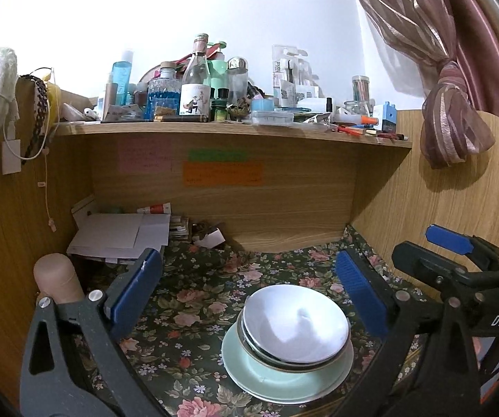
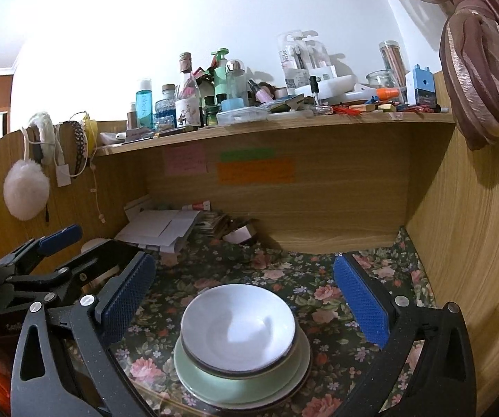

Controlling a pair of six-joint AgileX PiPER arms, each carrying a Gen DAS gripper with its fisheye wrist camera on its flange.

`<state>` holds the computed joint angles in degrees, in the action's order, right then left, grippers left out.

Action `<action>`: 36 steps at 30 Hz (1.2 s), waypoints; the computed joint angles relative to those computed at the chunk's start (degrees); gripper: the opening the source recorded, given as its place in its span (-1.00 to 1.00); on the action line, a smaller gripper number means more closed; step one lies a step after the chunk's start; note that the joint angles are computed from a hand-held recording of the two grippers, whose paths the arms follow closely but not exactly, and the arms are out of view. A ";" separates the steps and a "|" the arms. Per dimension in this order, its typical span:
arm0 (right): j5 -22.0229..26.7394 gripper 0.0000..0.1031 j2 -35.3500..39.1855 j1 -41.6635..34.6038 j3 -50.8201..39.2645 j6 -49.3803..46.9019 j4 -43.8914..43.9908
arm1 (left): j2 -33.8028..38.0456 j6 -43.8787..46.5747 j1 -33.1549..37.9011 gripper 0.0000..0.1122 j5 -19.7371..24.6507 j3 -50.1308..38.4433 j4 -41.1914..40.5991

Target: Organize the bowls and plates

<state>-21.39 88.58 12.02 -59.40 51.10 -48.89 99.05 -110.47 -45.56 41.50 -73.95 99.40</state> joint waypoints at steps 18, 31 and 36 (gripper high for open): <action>-0.18 0.99 0.36 -0.09 -0.31 1.48 -1.28 | 0.35 -0.58 -0.38 0.82 0.54 -0.24 -0.03; -0.69 0.99 0.68 -0.56 -0.63 2.77 -2.71 | 0.65 -0.76 -0.50 0.82 0.67 -0.59 -0.12; -0.52 0.99 0.54 -0.41 -0.41 1.89 -1.75 | 0.96 -0.30 -0.83 0.82 1.23 -1.10 -0.77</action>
<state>-21.91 89.11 11.61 -59.80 52.99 -50.63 100.01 -110.77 -46.38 42.73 -75.05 98.63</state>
